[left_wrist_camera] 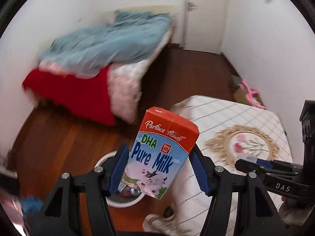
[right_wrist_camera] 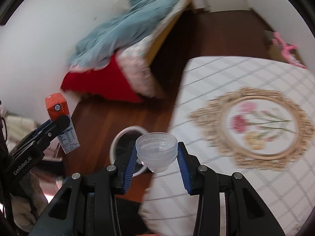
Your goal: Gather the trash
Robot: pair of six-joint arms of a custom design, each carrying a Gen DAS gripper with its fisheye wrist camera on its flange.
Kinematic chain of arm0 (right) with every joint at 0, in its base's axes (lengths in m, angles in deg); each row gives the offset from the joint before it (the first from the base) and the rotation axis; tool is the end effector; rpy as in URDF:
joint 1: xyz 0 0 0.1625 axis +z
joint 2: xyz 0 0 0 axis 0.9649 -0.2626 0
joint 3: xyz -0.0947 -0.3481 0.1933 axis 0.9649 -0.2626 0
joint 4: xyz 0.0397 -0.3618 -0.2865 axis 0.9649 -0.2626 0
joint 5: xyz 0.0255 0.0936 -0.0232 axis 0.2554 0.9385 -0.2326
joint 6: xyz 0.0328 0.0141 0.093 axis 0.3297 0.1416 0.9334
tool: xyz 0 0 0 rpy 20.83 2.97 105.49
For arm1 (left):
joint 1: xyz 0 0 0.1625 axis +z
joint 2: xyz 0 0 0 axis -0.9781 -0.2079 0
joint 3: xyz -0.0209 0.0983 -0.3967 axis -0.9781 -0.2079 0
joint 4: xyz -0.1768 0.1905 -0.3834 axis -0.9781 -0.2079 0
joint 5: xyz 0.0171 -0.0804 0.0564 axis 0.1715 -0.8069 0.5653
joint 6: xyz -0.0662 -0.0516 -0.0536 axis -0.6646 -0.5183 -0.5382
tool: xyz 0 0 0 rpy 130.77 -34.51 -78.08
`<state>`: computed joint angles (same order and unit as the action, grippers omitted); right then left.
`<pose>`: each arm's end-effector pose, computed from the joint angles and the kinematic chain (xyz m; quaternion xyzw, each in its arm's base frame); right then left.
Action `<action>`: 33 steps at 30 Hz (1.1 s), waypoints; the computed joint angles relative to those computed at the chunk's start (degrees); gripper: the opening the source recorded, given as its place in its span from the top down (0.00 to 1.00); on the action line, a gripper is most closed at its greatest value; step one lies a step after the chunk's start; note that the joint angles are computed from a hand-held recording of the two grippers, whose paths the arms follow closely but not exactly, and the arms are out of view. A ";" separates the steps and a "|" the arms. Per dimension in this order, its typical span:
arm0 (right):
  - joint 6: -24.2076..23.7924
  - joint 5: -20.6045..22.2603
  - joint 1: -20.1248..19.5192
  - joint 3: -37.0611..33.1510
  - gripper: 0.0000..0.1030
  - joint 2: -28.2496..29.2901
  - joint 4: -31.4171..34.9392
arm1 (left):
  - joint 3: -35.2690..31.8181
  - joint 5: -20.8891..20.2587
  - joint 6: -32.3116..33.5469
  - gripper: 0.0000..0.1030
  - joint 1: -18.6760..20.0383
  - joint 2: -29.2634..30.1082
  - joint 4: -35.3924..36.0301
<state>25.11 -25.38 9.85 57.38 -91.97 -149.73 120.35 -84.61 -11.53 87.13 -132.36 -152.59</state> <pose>0.0833 -0.3703 0.4096 0.2215 -0.9598 0.1200 0.1241 -0.4956 -0.2874 0.0547 0.0135 0.8506 -0.3629 0.3803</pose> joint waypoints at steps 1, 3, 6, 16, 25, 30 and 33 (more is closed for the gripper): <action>0.85 -0.72 1.38 1.52 0.59 0.71 -0.81 | 3.14 -1.61 -1.90 0.42 0.08 -2.89 -0.48; 2.96 -2.65 4.06 4.06 0.59 3.93 -2.99 | 9.76 -4.81 -5.13 0.42 0.74 -8.88 -2.55; 5.42 -6.19 7.13 7.40 0.59 10.33 -8.33 | 19.61 -8.33 -6.51 0.42 3.19 -17.07 -9.32; 11.03 -16.10 9.16 8.87 0.59 34.95 -24.11 | 36.13 -13.52 5.77 0.35 19.63 -22.56 -38.52; 13.16 -17.13 7.55 5.93 0.42 44.10 -25.22 | 37.64 -12.66 1.20 0.03 20.48 -26.31 -32.76; 12.63 -16.80 8.20 6.10 0.08 41.85 -22.81 | 35.51 -13.55 -6.18 0.00 15.17 -25.90 -21.13; 11.15 -18.96 9.76 7.24 0.00 39.56 -22.68 | 33.44 -15.32 -10.22 0.00 11.82 -24.32 -15.10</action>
